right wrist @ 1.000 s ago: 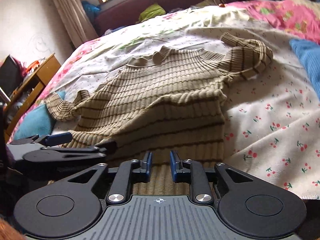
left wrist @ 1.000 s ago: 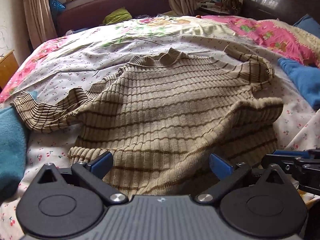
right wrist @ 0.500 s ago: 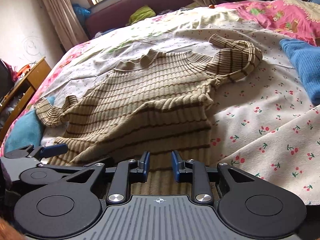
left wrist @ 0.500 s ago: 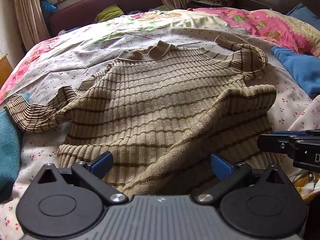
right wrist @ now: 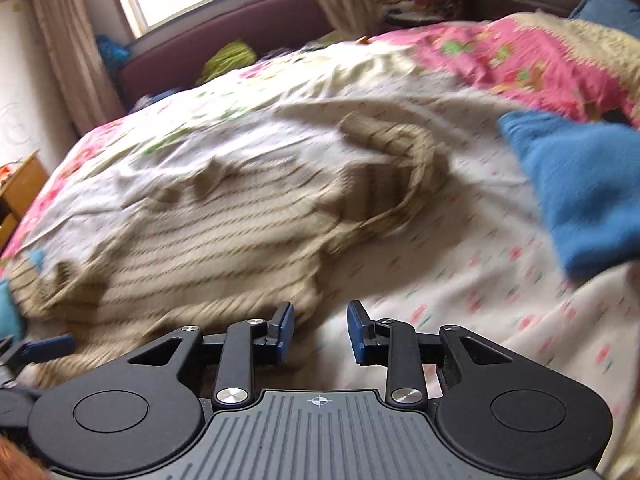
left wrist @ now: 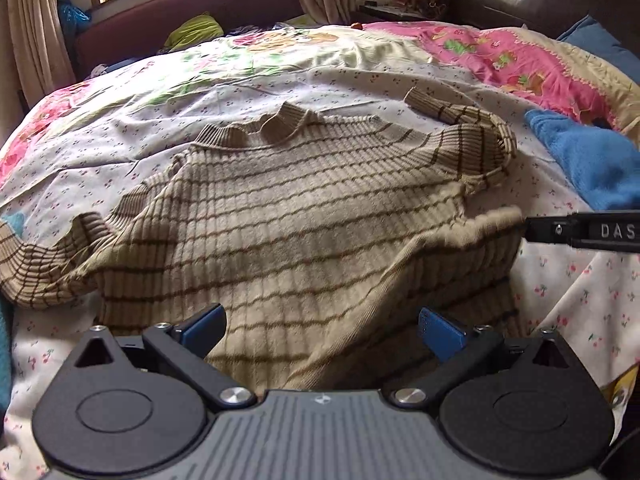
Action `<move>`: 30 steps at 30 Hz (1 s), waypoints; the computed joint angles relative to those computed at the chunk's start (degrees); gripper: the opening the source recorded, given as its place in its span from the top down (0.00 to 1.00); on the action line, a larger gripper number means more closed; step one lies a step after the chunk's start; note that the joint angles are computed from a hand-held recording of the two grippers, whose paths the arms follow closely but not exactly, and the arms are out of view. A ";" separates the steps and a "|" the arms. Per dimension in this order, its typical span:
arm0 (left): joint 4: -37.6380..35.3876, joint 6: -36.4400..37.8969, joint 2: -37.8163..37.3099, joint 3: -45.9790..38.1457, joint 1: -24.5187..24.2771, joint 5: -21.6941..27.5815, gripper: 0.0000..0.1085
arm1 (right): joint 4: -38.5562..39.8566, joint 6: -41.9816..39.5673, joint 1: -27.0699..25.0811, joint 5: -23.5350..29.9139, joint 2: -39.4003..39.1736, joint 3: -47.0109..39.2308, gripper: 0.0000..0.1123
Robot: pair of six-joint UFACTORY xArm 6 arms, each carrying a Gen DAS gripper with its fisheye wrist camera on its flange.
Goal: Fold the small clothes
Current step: 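Grasp the sleeve cuff with the right gripper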
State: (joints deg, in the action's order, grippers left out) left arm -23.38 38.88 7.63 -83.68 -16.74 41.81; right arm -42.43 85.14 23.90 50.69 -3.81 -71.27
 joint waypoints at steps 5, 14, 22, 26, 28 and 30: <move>-3.15 0.01 4.35 -6.91 -0.96 2.70 0.05 | -0.63 -4.08 -6.76 0.27 1.15 -1.27 0.74; -6.53 -1.41 13.86 -19.63 -2.87 6.94 0.05 | 4.98 -19.24 -19.24 -1.30 15.07 -15.54 0.70; -7.96 -1.09 18.81 -26.01 -3.91 9.64 0.05 | 17.38 -29.61 -23.43 -0.12 26.59 -27.84 0.69; -8.12 -2.17 19.87 -26.94 -3.35 11.21 0.05 | 17.25 -27.30 -23.96 -0.95 26.76 -28.05 0.87; -8.18 -2.73 19.86 -26.87 -3.00 11.53 0.05 | 16.44 -23.80 -24.31 -3.51 24.29 -25.07 0.91; -8.90 -2.64 19.48 -26.54 -2.56 11.52 0.05 | 12.15 -17.37 -24.35 -5.00 20.94 -21.75 0.92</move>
State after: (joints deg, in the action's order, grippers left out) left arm -32.28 36.25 27.11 -110.23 -19.30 53.33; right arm -30.28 67.77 -0.45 45.69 17.13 -93.02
